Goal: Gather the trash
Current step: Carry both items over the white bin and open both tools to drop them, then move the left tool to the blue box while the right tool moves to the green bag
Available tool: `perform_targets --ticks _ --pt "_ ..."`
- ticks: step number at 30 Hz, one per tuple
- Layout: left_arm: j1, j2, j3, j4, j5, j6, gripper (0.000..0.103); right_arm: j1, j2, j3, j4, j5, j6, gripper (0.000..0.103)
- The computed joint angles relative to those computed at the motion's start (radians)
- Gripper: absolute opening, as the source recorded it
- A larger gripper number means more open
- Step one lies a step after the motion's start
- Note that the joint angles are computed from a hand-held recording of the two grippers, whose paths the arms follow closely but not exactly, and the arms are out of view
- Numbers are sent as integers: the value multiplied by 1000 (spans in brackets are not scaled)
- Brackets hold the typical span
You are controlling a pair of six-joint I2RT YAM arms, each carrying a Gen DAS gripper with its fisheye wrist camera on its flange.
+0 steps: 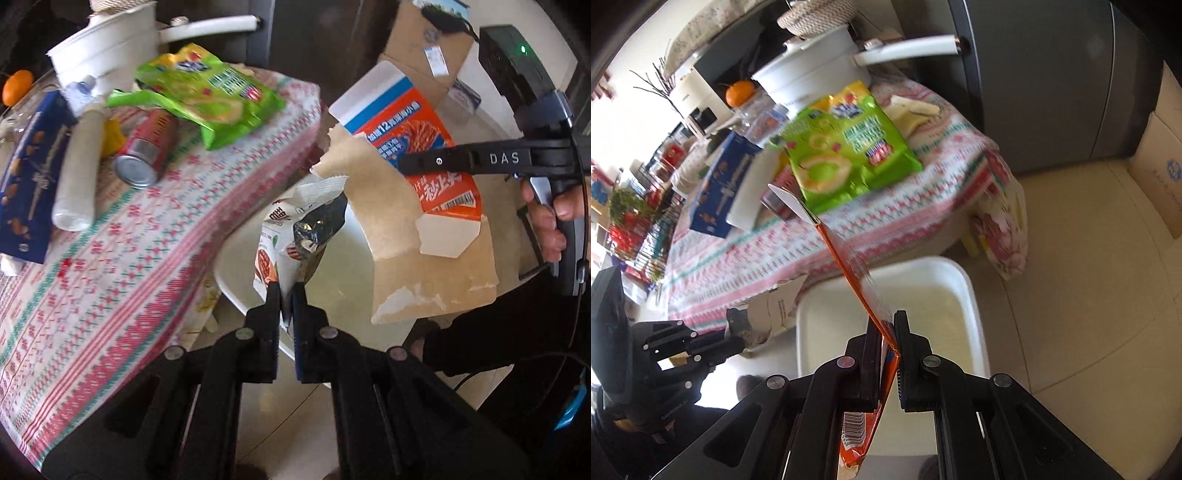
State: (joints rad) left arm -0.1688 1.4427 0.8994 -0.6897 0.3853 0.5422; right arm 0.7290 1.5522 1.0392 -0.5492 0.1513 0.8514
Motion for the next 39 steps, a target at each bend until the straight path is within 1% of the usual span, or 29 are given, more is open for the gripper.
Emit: perform_targets --ticks 7,10,12,15,16,18,20,21,23,31,33,34,35,36,37,38,39 --pt "-103 32 -54 99 -98 -35 10 -18 -4 -77 14 -24 2 8" --pt "-115 30 -60 104 -121 -35 22 -25 -1 -87 14 -28 2 8" --pt "-119 18 -66 111 -130 -37 41 -29 -3 -91 13 -30 0 8" --pt "-119 -7 -85 129 -144 -46 60 -30 -3 -92 10 -33 -1 8" --pt "-116 -17 -87 128 -151 -45 63 -31 -3 -93 8 -34 -1 8" --pt "-110 -38 -94 126 -172 -46 73 -35 4 -89 8 -38 -2 8" --pt "-101 -54 -102 125 -184 -45 79 -34 14 -82 7 -41 -3 9" --pt "-96 -48 -98 128 -187 -44 81 -34 20 -80 8 -43 -3 9" --pt "-88 -30 -88 133 -193 -43 82 -34 33 -71 8 -49 -3 11" --pt "-45 -30 -83 130 -204 -21 85 -29 68 -37 -5 -49 -5 11" --pt "-40 -33 -83 132 -204 -18 87 -28 76 -27 -10 -50 -6 13" --pt "-37 -36 -84 133 -205 -16 88 -29 80 -24 -13 -51 -8 18" --pt "-37 -35 -82 136 -206 -17 89 -29 85 -18 -18 -53 -9 31" --pt "-35 -38 -83 136 -207 -15 90 -29 88 -13 -23 -52 -7 40" --pt "-35 -37 -81 136 -208 -16 91 -30 89 -11 -27 -47 0 61" --pt "-34 -35 -79 137 -210 -16 91 -29 87 -11 -28 -39 6 70" --pt "-34 -36 -78 137 -212 -17 92 -28 82 -11 -27 -32 7 71"
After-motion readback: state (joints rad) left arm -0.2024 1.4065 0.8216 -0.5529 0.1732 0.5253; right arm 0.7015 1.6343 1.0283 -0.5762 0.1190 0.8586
